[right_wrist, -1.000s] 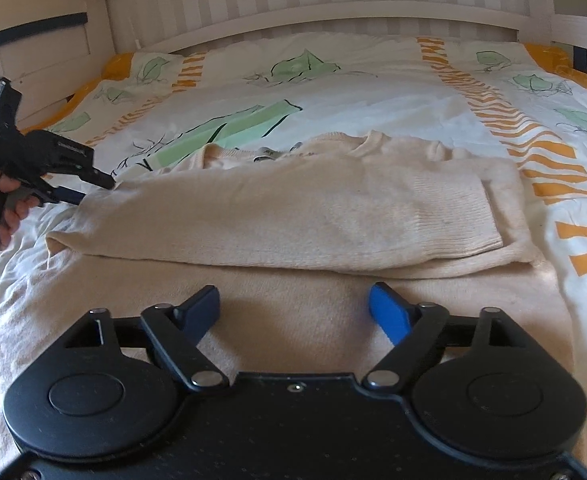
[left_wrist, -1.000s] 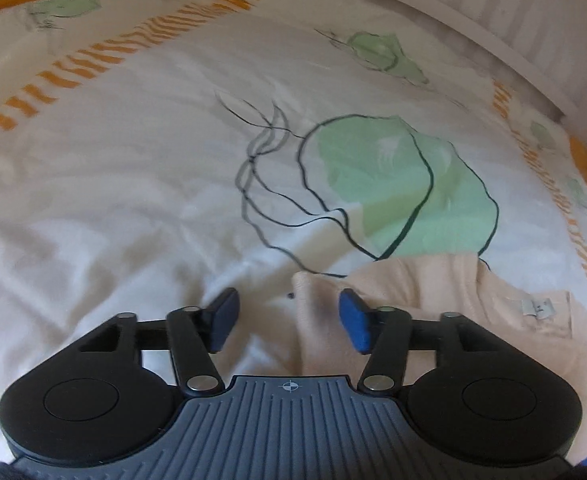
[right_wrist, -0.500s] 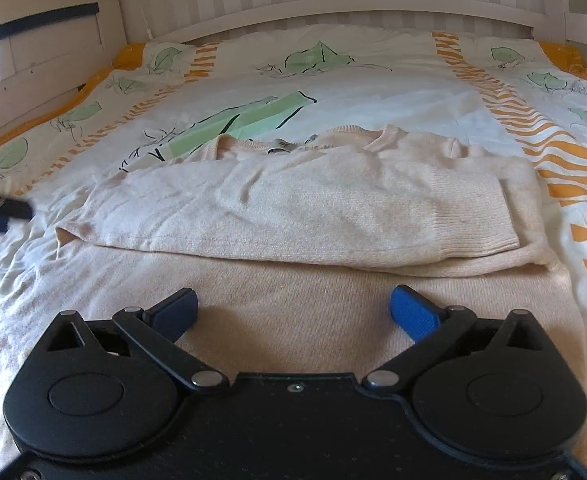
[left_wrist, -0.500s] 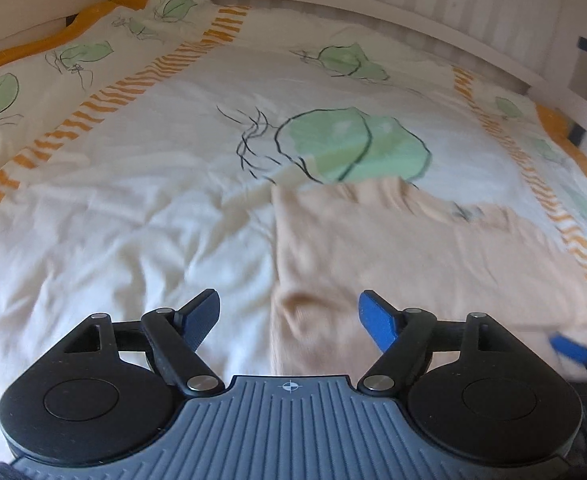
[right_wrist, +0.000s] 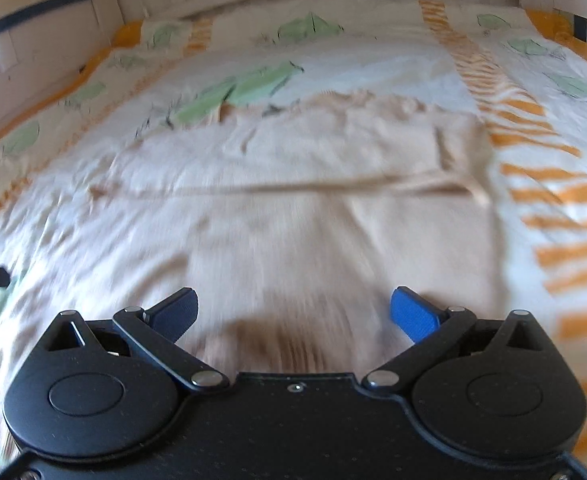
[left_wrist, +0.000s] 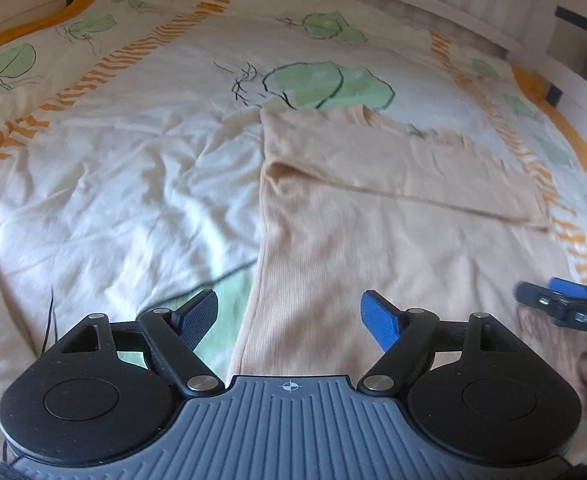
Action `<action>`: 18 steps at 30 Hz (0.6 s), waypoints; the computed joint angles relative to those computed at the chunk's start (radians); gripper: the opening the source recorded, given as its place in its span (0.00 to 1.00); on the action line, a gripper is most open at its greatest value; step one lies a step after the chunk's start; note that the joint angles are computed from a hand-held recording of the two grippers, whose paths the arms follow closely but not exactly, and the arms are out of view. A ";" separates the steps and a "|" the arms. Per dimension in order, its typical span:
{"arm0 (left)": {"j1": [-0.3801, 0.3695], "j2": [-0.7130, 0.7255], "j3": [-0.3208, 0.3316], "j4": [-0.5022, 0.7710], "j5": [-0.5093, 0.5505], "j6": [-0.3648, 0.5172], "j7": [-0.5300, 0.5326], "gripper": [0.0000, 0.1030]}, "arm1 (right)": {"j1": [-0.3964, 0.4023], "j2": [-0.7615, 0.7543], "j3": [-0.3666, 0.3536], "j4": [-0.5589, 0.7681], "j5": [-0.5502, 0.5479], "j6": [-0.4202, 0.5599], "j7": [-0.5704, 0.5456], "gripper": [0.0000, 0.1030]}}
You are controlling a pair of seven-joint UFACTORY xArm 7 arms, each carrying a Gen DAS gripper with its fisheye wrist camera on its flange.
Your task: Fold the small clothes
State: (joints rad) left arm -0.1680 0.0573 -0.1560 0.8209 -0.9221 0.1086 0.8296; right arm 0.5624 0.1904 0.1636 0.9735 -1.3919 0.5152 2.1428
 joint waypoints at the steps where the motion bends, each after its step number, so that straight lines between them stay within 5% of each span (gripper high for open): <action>1: 0.003 -0.013 -0.001 -0.015 -0.012 0.008 0.016 0.75 | 0.004 -0.033 0.013 -0.028 0.055 0.009 -0.036 0.99; 9: -0.022 -0.087 0.056 -0.127 0.057 0.077 -0.020 0.75 | 0.009 -0.242 0.110 -0.193 0.478 0.069 -0.138 0.99; 18: -0.058 -0.123 0.098 -0.202 0.003 0.089 0.075 0.79 | 0.000 -0.284 0.180 -0.242 0.663 0.085 -0.230 0.99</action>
State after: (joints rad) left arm -0.2260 -0.0655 -0.0585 0.6191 -0.9187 0.1978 0.9041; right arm 0.5625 -0.0937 0.3434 0.7313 -0.7294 0.6002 1.9126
